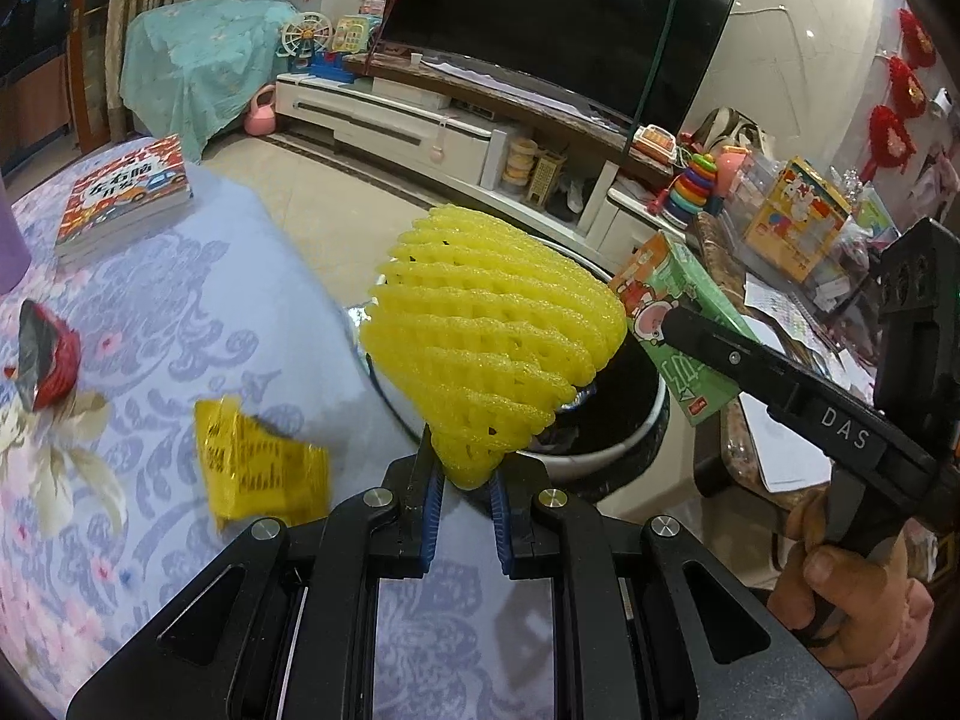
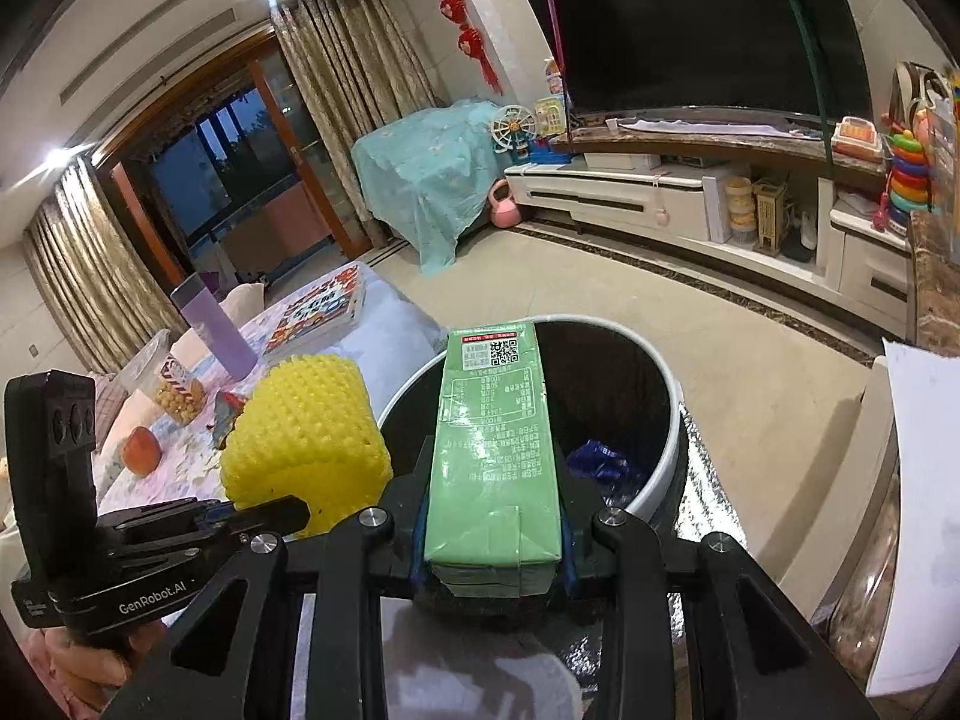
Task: Collect trash
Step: 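Carry the yellow foam net and green carton over the trash bin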
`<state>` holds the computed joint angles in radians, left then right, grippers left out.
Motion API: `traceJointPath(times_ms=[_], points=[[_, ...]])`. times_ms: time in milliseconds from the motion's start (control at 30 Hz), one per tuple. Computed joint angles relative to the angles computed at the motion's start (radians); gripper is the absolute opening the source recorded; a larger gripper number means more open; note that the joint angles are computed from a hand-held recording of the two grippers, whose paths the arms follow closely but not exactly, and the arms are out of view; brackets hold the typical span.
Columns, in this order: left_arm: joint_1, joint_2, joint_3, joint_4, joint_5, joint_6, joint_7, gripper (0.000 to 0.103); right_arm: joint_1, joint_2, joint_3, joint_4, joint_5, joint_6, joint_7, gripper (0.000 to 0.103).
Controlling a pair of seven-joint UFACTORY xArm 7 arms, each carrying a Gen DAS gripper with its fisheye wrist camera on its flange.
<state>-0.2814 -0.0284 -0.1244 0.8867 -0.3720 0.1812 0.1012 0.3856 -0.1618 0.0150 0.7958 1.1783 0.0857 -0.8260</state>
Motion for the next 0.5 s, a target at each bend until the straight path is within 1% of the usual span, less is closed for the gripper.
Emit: traceJointPath(times_ms=[267, 333, 500], points=[[0.013, 0.056, -0.008, 0.060, 0.088, 0.020, -0.071, 0.013, -0.033, 0.041, 0.003, 0.040, -0.037, 0.014, 0.017, 0.031], [0.016, 0.068, -0.012, 0.076, 0.097, 0.028, -0.077, 0.013, -0.045, 0.051, 0.009, 0.047, -0.046, 0.025, 0.025, 0.031], [0.020, 0.098, -0.013, 0.113, 0.158, 0.046, -0.121, 0.013, -0.076, 0.073, 0.025, 0.061, -0.085, 0.039, 0.055, 0.031]])
